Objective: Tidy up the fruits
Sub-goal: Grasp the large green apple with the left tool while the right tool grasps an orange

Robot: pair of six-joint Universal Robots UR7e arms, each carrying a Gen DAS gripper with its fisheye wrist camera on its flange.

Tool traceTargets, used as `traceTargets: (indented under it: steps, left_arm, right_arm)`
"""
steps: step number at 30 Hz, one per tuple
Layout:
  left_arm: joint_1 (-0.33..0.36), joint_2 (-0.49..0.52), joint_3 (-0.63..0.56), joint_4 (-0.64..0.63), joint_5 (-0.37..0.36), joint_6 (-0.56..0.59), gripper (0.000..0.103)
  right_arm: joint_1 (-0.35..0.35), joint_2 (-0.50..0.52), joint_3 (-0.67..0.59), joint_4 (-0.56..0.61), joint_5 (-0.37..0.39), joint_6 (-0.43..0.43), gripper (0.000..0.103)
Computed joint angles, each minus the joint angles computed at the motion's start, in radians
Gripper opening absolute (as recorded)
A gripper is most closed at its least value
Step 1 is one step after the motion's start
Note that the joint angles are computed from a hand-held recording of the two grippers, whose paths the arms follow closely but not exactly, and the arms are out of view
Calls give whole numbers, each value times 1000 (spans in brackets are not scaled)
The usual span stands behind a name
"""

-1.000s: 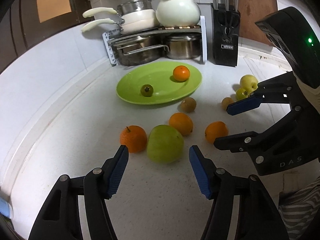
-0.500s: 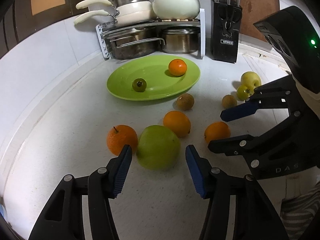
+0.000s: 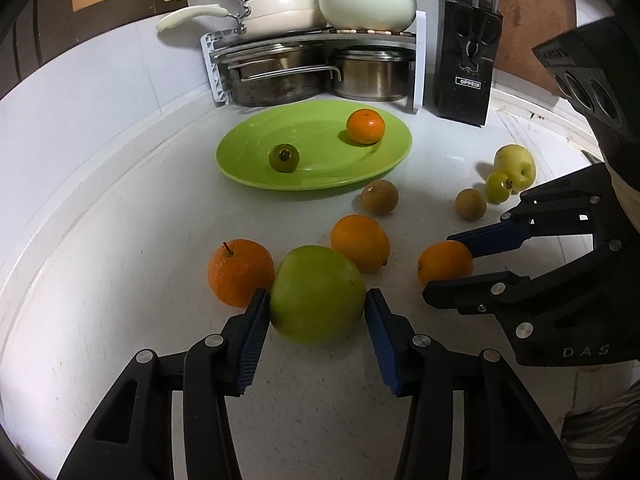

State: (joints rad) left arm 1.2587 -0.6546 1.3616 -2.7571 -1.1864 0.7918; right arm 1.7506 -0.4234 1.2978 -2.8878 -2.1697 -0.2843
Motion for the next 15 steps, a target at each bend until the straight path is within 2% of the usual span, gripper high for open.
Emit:
traceTargets:
  steps: [15]
  left_arm:
    - [-11,-20,22,-7,6,-45,47]
  right_arm:
    - [3,-23,32,-51,3,14,36]
